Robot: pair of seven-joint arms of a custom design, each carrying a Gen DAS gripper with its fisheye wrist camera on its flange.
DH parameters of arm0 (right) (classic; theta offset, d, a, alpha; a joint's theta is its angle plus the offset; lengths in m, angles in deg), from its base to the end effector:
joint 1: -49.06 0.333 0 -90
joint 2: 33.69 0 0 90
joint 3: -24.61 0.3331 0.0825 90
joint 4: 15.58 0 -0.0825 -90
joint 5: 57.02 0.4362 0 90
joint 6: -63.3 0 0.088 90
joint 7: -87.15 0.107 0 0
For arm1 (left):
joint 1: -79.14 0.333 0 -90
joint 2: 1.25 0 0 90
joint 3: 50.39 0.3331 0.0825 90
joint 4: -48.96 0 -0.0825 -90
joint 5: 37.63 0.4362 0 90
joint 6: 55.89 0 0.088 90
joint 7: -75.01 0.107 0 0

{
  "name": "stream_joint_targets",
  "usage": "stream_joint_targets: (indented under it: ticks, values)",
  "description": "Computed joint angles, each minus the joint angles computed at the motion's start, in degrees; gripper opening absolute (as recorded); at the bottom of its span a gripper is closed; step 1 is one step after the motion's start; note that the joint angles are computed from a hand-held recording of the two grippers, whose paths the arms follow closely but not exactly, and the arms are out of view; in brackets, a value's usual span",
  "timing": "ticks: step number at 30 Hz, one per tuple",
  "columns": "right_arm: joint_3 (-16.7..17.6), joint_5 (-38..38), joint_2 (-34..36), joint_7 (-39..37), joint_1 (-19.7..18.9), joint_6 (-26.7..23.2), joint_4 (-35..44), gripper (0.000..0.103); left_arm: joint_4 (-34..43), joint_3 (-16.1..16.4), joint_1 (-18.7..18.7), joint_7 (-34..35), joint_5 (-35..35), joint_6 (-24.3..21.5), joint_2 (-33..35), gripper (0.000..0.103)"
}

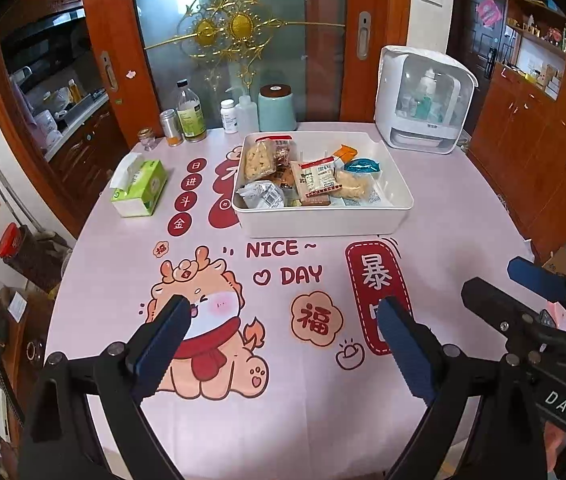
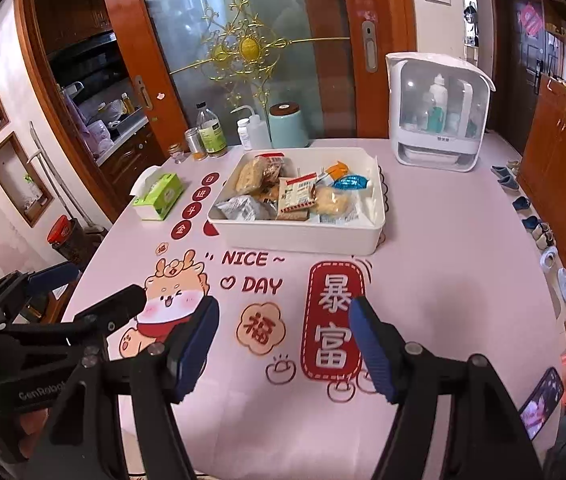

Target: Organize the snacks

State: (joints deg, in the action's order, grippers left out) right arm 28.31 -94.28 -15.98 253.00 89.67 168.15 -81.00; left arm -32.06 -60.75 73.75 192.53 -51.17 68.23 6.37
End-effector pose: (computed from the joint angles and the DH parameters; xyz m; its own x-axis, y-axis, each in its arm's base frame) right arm 0.5576 0.4625 0.7083 -0.4255 -0.8891 -0.1688 -0.6333 0.4258 -0.6462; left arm 0.6672 -0.1872 0.7117 -0.6165 -0.7867 -0.0322 -0.6061 0.5003 -0.6184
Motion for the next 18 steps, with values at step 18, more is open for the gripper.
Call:
stream_joint_targets:
  ticks: [18]
  values:
    - [0.6, -1.3, 0.0, 2.7, 2.9, -4.6, 0.4, 0.068, -6.3, 1.0, 0.2, -1.6, 0.7, 0.8, -5.2, 0.094]
